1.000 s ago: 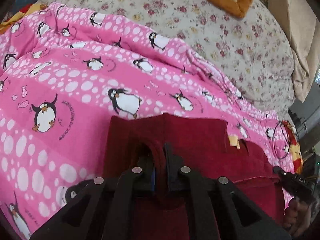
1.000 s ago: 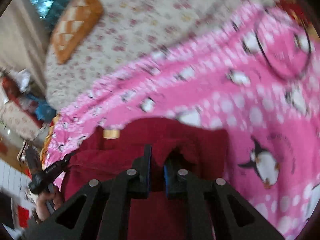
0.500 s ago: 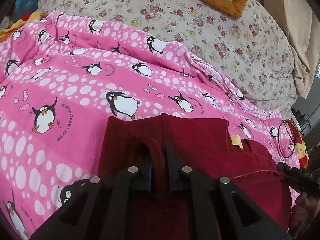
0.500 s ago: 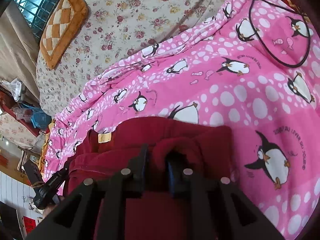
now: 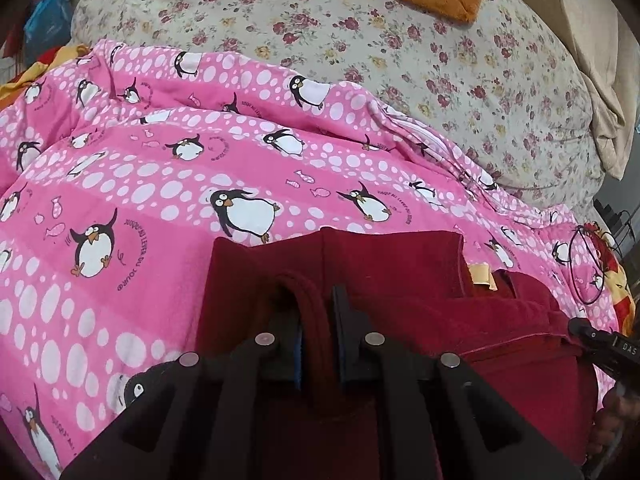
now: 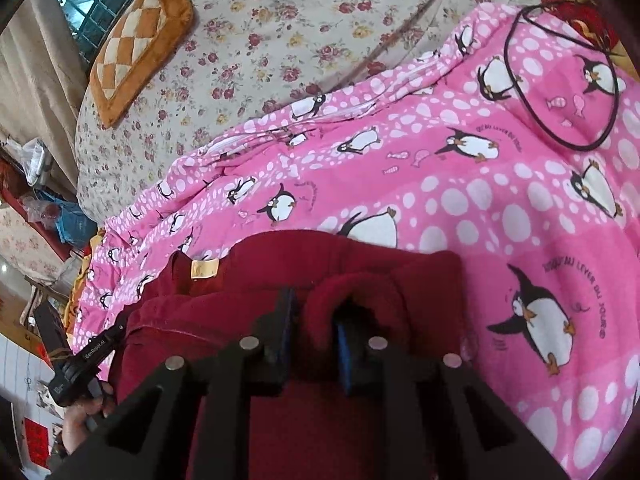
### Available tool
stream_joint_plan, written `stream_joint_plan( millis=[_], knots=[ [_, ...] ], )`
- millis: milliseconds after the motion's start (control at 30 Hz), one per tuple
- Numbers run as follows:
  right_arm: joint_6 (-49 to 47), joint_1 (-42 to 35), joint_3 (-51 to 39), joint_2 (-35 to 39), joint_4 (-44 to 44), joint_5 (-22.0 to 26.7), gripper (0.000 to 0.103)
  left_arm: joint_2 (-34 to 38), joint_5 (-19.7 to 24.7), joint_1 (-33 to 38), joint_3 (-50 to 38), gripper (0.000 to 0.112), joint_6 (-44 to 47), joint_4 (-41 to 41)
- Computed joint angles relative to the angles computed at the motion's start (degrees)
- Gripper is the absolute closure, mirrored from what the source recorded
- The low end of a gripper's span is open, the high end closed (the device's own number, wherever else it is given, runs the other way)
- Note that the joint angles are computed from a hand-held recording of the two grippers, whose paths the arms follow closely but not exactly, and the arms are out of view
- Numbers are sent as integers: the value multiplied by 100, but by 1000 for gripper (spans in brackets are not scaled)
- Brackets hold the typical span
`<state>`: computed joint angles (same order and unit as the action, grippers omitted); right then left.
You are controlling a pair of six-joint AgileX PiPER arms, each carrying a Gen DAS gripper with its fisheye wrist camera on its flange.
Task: Fold small clothes
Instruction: 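Lay the hem over the collar with both grippers and press down, then open both grippers and release the folded sweater edge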
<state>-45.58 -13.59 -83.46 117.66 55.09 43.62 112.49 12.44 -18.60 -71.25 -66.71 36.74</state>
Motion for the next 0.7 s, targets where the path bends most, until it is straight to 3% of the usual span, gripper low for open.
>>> stream_joint_plan(
  millis=[400, 700],
  knots=[
    [-73, -27, 12, 6, 57, 27, 81, 29, 112, -65, -39, 112, -308, 384],
    [-256, 142, 153, -154, -37, -122, 60, 38, 120, -65, -59, 112, -313, 407]
  ],
)
